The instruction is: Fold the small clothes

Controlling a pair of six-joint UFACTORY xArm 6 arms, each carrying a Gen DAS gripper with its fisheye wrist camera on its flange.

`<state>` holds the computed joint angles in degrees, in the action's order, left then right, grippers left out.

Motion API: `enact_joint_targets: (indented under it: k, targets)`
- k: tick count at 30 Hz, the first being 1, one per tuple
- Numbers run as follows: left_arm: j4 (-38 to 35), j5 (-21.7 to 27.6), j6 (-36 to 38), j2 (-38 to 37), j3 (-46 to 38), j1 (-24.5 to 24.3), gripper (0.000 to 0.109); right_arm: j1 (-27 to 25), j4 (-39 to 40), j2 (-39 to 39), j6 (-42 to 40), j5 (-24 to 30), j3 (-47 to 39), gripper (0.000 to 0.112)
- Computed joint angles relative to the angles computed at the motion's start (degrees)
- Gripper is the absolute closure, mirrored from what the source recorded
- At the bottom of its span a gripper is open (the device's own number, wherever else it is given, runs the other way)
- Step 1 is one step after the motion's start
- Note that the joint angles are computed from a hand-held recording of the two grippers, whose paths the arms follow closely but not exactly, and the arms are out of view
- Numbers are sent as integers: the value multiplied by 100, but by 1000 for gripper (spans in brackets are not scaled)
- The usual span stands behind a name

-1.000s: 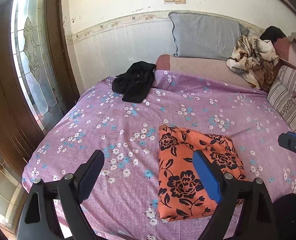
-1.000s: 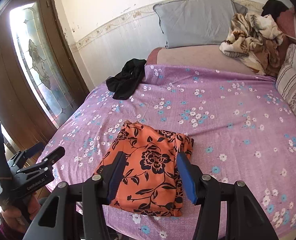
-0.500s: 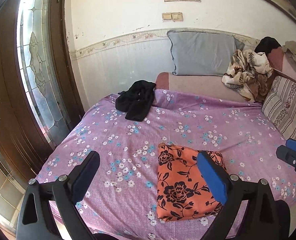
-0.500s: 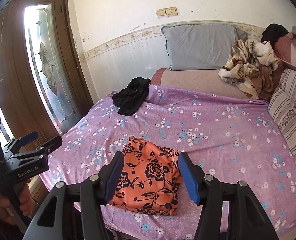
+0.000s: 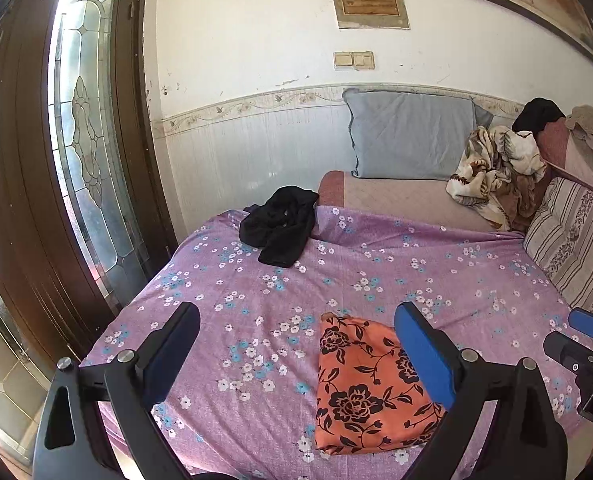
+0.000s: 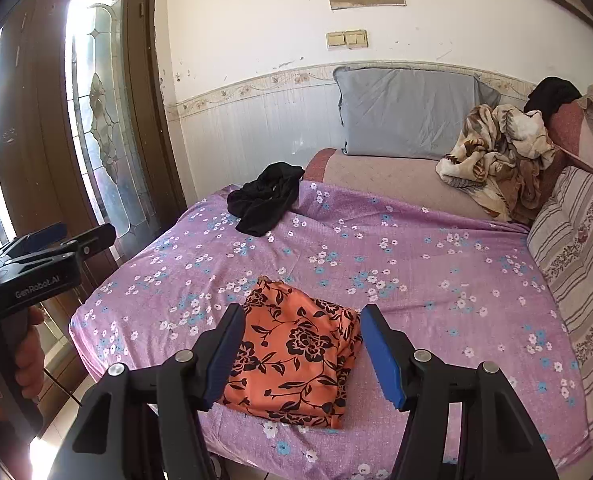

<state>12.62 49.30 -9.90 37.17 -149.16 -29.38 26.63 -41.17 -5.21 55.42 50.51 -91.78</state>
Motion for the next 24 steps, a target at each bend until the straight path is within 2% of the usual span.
enact_joint_targets:
  k: [12,24]
  targets:
    - [336,-522,-198,-626,941,13,11,157,-241,134,9,100,-244,48]
    - [513,-677,-510,-876,1231,128,9,340,-571,225,29,297,-502,48]
